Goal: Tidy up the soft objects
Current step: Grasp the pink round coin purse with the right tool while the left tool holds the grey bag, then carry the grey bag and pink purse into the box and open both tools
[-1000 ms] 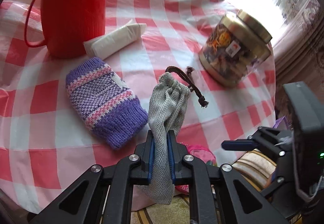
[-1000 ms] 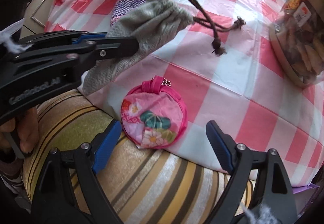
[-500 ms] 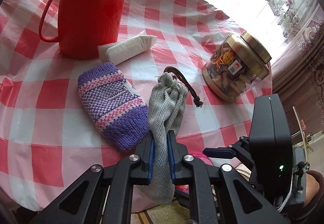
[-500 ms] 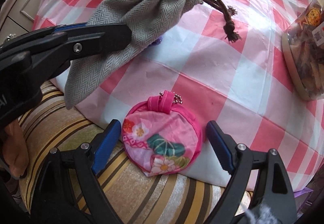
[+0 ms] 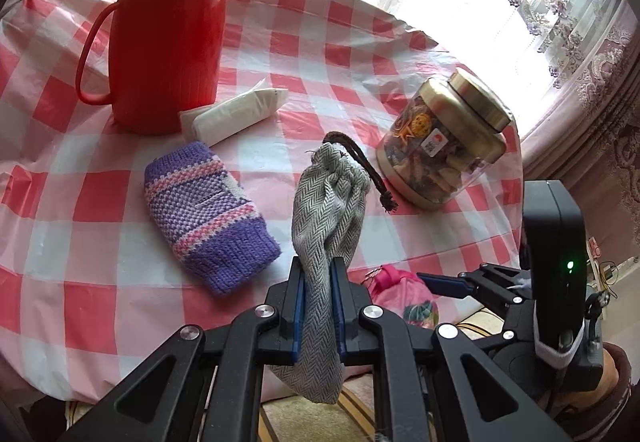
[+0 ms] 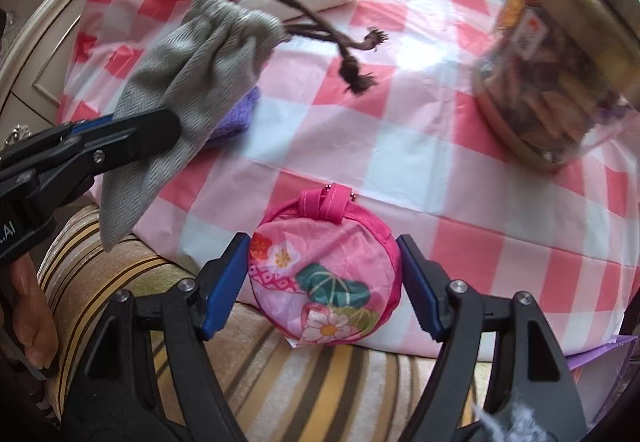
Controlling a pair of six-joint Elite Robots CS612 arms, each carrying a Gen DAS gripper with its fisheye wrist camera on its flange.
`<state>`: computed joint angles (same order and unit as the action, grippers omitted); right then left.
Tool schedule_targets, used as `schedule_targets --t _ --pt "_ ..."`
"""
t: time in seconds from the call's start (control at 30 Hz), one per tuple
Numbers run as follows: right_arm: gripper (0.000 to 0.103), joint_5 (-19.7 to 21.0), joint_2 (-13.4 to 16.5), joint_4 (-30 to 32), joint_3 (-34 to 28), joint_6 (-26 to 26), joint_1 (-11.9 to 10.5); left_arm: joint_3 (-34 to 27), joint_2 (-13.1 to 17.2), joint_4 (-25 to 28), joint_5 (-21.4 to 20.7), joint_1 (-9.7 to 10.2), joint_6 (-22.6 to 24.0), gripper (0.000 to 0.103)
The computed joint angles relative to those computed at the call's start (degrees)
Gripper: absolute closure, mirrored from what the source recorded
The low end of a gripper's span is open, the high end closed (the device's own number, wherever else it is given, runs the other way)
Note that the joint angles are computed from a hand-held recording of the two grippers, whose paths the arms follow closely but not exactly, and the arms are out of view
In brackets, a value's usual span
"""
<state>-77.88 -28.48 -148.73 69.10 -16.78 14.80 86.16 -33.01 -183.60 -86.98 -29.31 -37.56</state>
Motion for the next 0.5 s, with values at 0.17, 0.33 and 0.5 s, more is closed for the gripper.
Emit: schedule_targets --t 0.17,0.33,0.5 --pt "0.027 -0.22 -2.22 -5.88 4.26 2.23 -1.21 0.00 -0.47 -0.36 0.51 -0.64 -0.58 0.090" --pt "0.027 -1.20 -4.50 -12.11 8.73 3.97 -2.14 -0.62 -0.50 -0.96 0.35 -1.49 -0.93 0.090" --pt "0.027 -0.99 -5.16 -15.53 10.22 5.57 -4.00 -1.44 -0.34 -1.33 -0.10 -2.57 -0.97 0.090"
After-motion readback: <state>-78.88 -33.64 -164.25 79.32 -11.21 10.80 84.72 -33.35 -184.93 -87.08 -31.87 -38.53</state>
